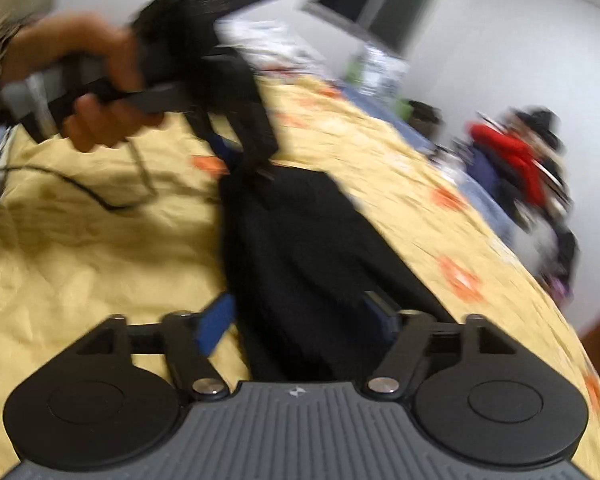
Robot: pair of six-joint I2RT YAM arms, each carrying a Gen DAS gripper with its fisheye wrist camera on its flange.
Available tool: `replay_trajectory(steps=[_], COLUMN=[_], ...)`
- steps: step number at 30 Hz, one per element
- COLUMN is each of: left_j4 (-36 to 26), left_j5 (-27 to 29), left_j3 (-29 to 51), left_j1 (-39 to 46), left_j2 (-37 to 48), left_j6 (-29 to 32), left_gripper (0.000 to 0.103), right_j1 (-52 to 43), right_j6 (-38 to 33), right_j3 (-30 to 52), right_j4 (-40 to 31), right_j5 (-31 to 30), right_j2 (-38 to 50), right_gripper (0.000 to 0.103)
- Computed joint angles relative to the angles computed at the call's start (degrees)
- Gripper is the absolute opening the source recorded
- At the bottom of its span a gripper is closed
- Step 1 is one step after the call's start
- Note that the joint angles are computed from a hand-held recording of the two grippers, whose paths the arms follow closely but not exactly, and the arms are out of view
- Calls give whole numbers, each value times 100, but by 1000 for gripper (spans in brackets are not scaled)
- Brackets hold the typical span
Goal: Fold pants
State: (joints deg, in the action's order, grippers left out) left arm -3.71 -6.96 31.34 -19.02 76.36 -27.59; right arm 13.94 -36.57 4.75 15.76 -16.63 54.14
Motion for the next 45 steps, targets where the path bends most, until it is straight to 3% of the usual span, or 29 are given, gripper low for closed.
replay_trajectory(steps=[3, 6, 9, 12, 15, 19, 21, 24, 29, 32, 33, 36, 39, 41, 43, 45], left_j4=[-127, -344, -146, 108, 662, 1193, 1170, 1256, 1233, 1333, 1303, 1435, 1810, 1932, 2004, 2222], left_j5=[-627, -826, -1190, -1089, -672, -147, 48, 271, 930, 777, 717, 564, 576, 666, 651, 641], left_j3=[-138, -4, 140, 381, 490, 855, 1142, 1380, 1524, 1655, 1725, 1816, 1674, 1629, 1628, 1481], left_j1=[-216, -525, -1211, -1879, -2368, -2817, -2934, -3000, -2952, -3108, -3142, -3197, -3170, -3122, -3113, -3135], left_j2=[-500, -660, -527, -201, 149, 964, 1411, 1929, 2291, 2619, 2736, 2994, 3032, 3050, 3075, 3042], left_j6=[-50, -46, 279, 738, 1134, 1674, 1974, 2282, 2557, 2733, 2823, 3009, 3143, 3084, 3092, 3106], left_gripper=[57, 68, 74, 78, 83, 84, 84, 81, 80, 68, 60, 47, 39, 31, 19, 16], right_j1=[-1757, -3305, -4126, -4822, -4988, -5331, -5718, -5751, -5100, -4615, -4514, -4423, -4425, -4585, -4738, -4937], right_j6=[-298, -536, -949, -1318, -1012, -759, -901, -607, -35, -122, -234, -462, -667, -1126, -1663, -2571], right_j3=[131, 431, 475, 380, 182, 237, 322, 351, 1393, 2322, 2618, 3205, 2596, 2190, 2255, 2493], right_j4=[-1071, -1511, -1805, -2148, -1834, -1524, -1473, -1115, -573, -836, -1054, -1424, -431, -12, -484, -1194], right_j5=[-737, -1496, -1844, -2355, -2412, -2500, -2749, -2658, -1975, -1384, -1223, -1034, -768, -970, -1159, -1471], right_j2=[-375, 476, 1000, 843, 637, 1128, 1323, 1115, 2026, 2911, 3144, 3582, 3126, 2791, 2686, 2781], right_gripper=[74, 74, 75, 86, 91, 91, 91, 91, 92, 92, 91, 91, 92, 92, 92, 92])
